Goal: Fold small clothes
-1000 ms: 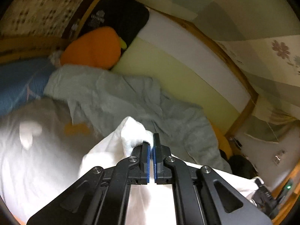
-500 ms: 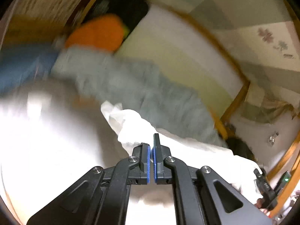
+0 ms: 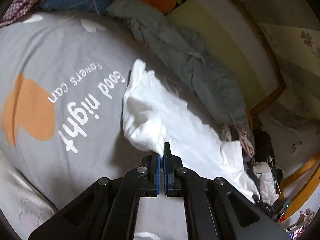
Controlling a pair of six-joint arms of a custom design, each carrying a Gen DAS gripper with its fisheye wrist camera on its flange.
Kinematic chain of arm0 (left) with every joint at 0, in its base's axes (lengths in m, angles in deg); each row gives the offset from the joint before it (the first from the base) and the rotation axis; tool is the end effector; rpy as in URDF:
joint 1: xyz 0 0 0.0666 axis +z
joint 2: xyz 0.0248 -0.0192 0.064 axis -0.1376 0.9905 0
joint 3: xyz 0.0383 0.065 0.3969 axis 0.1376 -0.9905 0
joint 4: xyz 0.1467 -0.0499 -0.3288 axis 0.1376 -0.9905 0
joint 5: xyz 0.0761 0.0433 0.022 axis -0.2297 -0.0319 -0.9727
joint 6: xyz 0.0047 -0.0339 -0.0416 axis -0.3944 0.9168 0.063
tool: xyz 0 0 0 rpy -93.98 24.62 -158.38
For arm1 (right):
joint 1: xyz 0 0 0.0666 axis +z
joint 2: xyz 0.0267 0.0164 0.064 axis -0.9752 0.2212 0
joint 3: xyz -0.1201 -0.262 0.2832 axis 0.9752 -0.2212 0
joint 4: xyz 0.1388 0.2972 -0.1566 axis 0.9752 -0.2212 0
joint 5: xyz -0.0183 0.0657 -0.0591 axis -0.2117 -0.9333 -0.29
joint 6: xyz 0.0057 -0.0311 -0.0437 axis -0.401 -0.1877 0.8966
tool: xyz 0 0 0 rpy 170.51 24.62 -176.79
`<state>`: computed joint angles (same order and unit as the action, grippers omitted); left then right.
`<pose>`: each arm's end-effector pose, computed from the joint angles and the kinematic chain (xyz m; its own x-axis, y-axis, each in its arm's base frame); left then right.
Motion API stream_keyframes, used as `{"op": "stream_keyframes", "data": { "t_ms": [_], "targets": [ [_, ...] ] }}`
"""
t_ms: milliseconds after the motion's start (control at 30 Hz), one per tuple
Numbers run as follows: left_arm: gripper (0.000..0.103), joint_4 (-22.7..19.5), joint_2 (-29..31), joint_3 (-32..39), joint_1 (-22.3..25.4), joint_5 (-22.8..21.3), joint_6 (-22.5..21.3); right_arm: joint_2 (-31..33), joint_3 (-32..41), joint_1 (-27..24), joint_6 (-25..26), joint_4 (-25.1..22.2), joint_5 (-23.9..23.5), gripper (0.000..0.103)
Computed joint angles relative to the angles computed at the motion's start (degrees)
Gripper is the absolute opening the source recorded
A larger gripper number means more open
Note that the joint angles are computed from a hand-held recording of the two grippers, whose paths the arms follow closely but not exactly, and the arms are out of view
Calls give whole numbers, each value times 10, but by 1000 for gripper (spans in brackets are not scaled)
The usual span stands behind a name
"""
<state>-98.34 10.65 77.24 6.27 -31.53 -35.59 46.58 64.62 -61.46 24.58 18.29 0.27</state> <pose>0.5573 0.1154 0.4373 -0.7401 -0.4063 -0.5359 0.0725 0.7440 -0.6642 0.4586 0.1158 0.4161 -0.3997 0.5658 -0.7212 0.4161 0.8130 0.4072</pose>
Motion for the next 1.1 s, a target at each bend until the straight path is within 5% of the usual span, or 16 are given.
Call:
{"op": "stream_keyframes", "data": {
  "t_ms": [200,400,600,700,800,867,1000,1100],
  "targets": [
    [2,35,-32,-29,5,-14,-7,-30,-19,24,-10,-16,22,8],
    [2,-8,-3,-14,-2,-46,-19,-6,1,14,-19,-56,-2,8],
    [6,-62,17,-24,-13,-126,-51,18,-2,15,-30,-85,-16,8],
    [20,-51,-2,-38,-33,-177,-109,15,-8,14,-32,-96,-22,28],
    [30,4,-39,-69,-56,-236,-135,-17,-45,11,-61,-46,6,60],
    [50,26,-54,-73,-66,-251,-141,-35,-67,-5,-73,-8,-22,60],
    [56,26,-59,-52,-83,-274,-133,-52,-116,-70,-149,92,-168,60],
    [69,42,-68,-62,-83,-318,-111,-62,-151,-96,-202,168,-225,60]
  ]
}}
